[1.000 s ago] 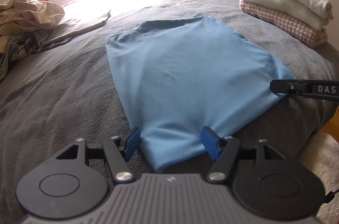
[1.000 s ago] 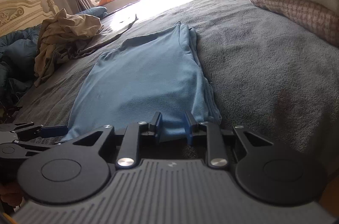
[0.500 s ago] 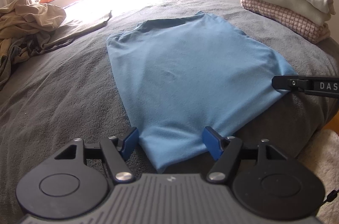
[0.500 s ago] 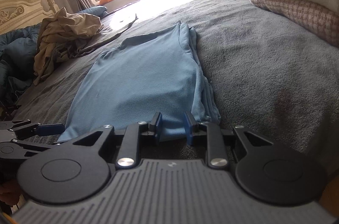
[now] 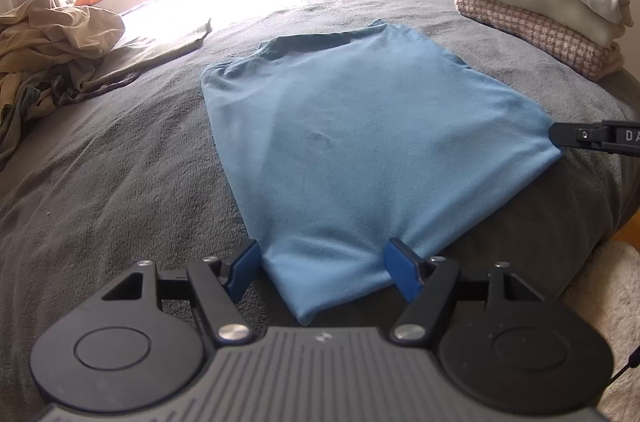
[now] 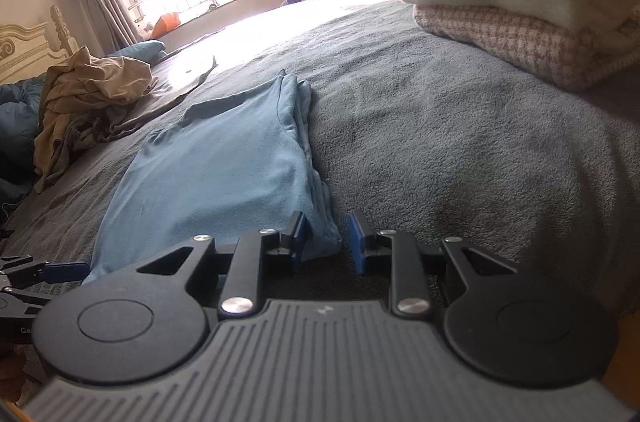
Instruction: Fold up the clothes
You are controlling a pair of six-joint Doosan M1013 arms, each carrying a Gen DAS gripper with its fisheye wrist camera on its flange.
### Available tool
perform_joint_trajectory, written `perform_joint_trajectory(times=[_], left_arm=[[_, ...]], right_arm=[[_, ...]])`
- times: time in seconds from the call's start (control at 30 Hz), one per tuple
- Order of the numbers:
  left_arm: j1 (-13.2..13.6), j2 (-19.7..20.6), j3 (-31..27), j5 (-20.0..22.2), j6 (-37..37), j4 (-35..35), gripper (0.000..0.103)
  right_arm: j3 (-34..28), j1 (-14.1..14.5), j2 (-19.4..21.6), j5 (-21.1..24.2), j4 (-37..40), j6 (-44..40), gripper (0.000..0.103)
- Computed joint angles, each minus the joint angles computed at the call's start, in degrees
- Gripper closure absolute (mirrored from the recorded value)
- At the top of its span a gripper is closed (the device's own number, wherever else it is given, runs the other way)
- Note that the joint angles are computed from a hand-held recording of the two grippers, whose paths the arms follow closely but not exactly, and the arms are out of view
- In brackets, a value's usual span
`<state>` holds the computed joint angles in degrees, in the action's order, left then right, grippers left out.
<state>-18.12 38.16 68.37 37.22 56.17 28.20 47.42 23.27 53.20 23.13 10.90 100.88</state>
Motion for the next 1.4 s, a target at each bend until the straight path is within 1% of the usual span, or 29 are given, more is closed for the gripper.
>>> perform_joint_trajectory(times=[0.07, 0.17, 0.33, 0.4, 0.47, 0.67, 0.77, 0.9, 1.0, 1.1, 1.23, 1.33, 1.4], left_arm=[[0.1, -0.5, 0.8, -1.1, -0.4, 0.0, 0.033], [0.5, -2.1, 3.4, -5.1, -3.0, 1.4, 0.033], [0.9, -4.7, 8.0, -12.5, -8.8, 6.7, 0.030], [1.0, -4.9, 8.6, -14.0, -7.5, 5.9, 0.030], [1.1, -4.6, 8.2, -13.4, -5.7, 4.8, 0.030], [1.4, -3.2, 6.7, -9.6, 0.2, -1.7, 0.030], [1.7, -3.1, 6.8, -9.4, 1.3, -3.3, 0.030], [1.7, -3.0, 6.7, -9.4, 1.6, -3.5, 0.029], [1.8, -3.3, 7.2, -9.9, 1.5, -3.4, 0.029], [1.8, -3.8, 8.2, -10.3, 2.1, -3.3, 0.029], [1.7, -5.3, 10.9, -11.7, 2.3, -2.3, 0.029], [1.9, -6.6, 12.8, -13.9, -0.1, -0.5, 0.029], [2.1, -7.5, 14.0, -16.7, -4.9, 3.2, 0.029]], right_arm=[[1.0, -0.3, -0.5, -0.9, 1.9, -0.1, 0.080], [2.9, -0.2, -1.7, -3.6, 0.7, 0.7, 0.080], [4.8, -0.1, -3.1, -6.8, 0.6, 1.1, 0.080], [5.0, -0.1, -3.3, -7.2, 0.9, 1.2, 0.080], [5.2, -0.2, -3.3, -7.4, 2.5, 0.5, 0.080], [5.6, -0.6, -2.9, -6.9, 8.2, -2.2, 0.080], [5.0, -1.0, -2.3, -6.1, 10.8, -3.6, 0.080], [3.4, -1.3, -1.3, -5.0, 13.9, -5.6, 0.080], [1.9, -1.4, -0.4, -4.5, 16.5, -6.9, 0.080], [2.0, -1.3, -0.3, -4.8, 17.5, -7.7, 0.079], [2.5, -1.3, -0.5, -3.9, 15.6, -5.0, 0.079], [3.2, -1.2, -0.9, -3.8, 13.7, -2.6, 0.079], [3.6, -1.0, -1.2, -4.1, 11.8, -0.9, 0.079]])
